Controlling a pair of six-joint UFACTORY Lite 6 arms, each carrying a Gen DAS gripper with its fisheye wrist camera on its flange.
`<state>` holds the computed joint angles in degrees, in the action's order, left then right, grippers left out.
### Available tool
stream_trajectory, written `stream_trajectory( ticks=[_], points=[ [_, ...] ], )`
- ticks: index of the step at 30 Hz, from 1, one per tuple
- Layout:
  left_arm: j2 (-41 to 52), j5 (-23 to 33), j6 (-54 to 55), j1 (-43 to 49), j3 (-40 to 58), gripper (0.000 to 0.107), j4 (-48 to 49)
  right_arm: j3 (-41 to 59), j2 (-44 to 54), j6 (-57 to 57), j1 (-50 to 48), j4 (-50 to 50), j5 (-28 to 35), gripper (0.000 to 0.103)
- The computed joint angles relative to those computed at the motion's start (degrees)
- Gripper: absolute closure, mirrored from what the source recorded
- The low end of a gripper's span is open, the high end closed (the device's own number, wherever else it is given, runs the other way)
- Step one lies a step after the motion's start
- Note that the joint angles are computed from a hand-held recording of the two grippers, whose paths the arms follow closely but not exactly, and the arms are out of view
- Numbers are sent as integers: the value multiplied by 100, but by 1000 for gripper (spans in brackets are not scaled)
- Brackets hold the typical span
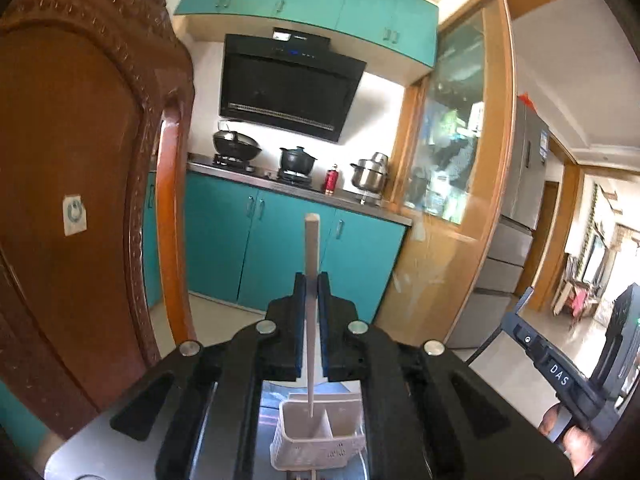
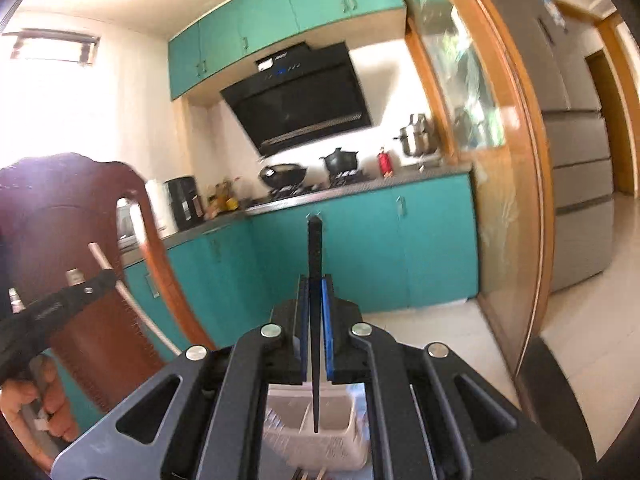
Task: Organize utensils
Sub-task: 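Lift both chopsticks and drop them into the white holder, opening both tools, then bring both open tools back down to the remaining chopsticks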
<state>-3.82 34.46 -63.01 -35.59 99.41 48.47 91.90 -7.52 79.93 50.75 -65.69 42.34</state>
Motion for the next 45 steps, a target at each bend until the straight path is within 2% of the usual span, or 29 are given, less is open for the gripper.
stream_trajectory(
  ticks=[2, 5, 9, 13, 15, 16, 17, 18, 19, 20, 22, 26, 28, 32, 34, 36, 38, 43, 45],
  points=[
    [81, -272, -130, 248, -234, 100, -153, -109, 214, 496, -65, -315, 82, 96],
    [183, -515, -600, 391, -754, 100, 46, -702, 223, 1082, -526, -456, -549, 96],
    [192, -809, -1374, 417, -1553, 100, 660, -1679, 37, 2100, -752, -1075, -960, 96],
    [28, -1214, -1898, 516, -2220, 100, 902, -2269, -245, 2440, -668, -1189, -939, 96],
    [-76, -1359, -2238, 526, -2547, 100, 1140, -2442, -345, 2430, -563, -1191, -797, 96],
    [-145, -1387, -2350, 518, -2680, 100, 1212, -2506, -372, 2361, -473, -1171, -668, 93],
    [-238, -1449, -2428, 531, -2830, 99, 1244, -2516, -393, 2299, -379, -1132, -516, 84],
    [-328, -1485, -2390, 530, -2957, 93, 1193, -2580, -468, 2246, -265, -1101, -377, 79],
    [-366, -1504, -2379, 517, -3013, 87, 1189, -2689, -591, 2245, -183, -1109, -356, 69],
    [-510, -1498, -2507, 478, -3189, 84, 1327, -2867, -778, 2312, -57, -1164, -220, 66],
    [-920, -1401, -2936, 307, -3659, 74, 1785, -3202, -1129, 2501, 260, -1302, 105, 66],
    [-1602, -1133, -3285, -44, -4521, 70, 2145, -4313, -2052, 3087, 1190, -1706, 691, 66],
    [-1534, -1082, -2631, -124, -4734, 70, 1525, -4453, -2131, 2512, 1153, -1017, 312, 66],
    [-498, -815, -944, -59, -4448, 70, -256, -4432, -748, 826, -130, 1381, -1805, 66],
    [259, -772, 176, 101, -4154, 70, -1456, -4339, -8, -252, -434, 2580, -2325, 66],
    [550, -945, 1213, 301, -4091, 70, -2532, -3847, 757, -1373, -363, 3654, -1961, 66],
    [825, -905, 1644, 348, -3947, 70, -2959, -3531, 1122, -1918, -282, 4178, -1747, 66],
    [1015, -774, 1663, 142, -3803, 70, -2870, -3244, 1601, -1992, -57, 4160, -1614, 66],
    [1132, -727, 1609, 55, -3754, 70, -2781, -3207, 1675, -1698, 44, 3795, -1518, 66]
  ],
)
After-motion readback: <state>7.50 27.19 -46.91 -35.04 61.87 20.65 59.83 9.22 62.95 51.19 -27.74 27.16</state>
